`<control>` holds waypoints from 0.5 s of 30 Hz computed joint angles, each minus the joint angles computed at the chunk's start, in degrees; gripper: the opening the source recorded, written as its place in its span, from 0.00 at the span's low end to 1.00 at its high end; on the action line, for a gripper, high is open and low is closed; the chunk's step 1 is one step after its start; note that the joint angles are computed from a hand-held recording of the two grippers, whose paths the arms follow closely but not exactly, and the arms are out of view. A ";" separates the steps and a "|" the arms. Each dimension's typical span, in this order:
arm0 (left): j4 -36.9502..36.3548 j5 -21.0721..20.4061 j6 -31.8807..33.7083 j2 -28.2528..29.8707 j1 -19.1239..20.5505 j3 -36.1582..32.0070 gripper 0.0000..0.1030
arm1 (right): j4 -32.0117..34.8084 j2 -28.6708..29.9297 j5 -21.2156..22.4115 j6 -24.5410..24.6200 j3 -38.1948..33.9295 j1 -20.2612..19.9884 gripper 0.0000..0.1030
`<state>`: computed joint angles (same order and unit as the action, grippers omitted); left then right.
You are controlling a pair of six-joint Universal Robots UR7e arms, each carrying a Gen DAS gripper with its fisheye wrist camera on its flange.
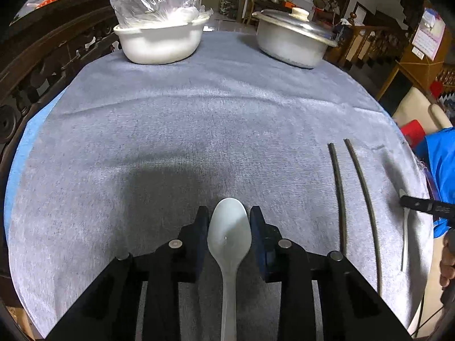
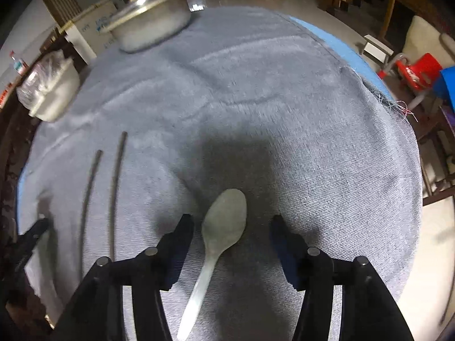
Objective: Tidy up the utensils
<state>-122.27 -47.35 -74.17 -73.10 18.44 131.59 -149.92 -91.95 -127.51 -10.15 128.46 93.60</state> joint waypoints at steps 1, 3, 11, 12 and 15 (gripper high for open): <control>0.26 0.10 -0.49 -0.14 -0.22 0.00 0.30 | -1.04 0.49 -1.08 -0.56 0.22 0.49 0.46; 0.93 0.48 -2.04 -0.77 -0.99 0.16 0.30 | -3.42 1.58 -4.17 -1.91 0.93 1.68 0.35; 8.18 3.75 -13.63 -4.42 -6.05 1.07 0.30 | -6.33 -4.51 3.56 -3.67 4.58 -0.52 0.34; 9.32 4.28 -15.23 -4.80 -6.69 0.99 0.30 | -8.28 -5.58 4.34 -4.69 5.58 -0.53 0.34; 15.72 6.23 -23.43 -6.61 -9.97 0.67 0.30 | -14.37 -10.05 8.41 -7.38 9.20 -0.73 0.34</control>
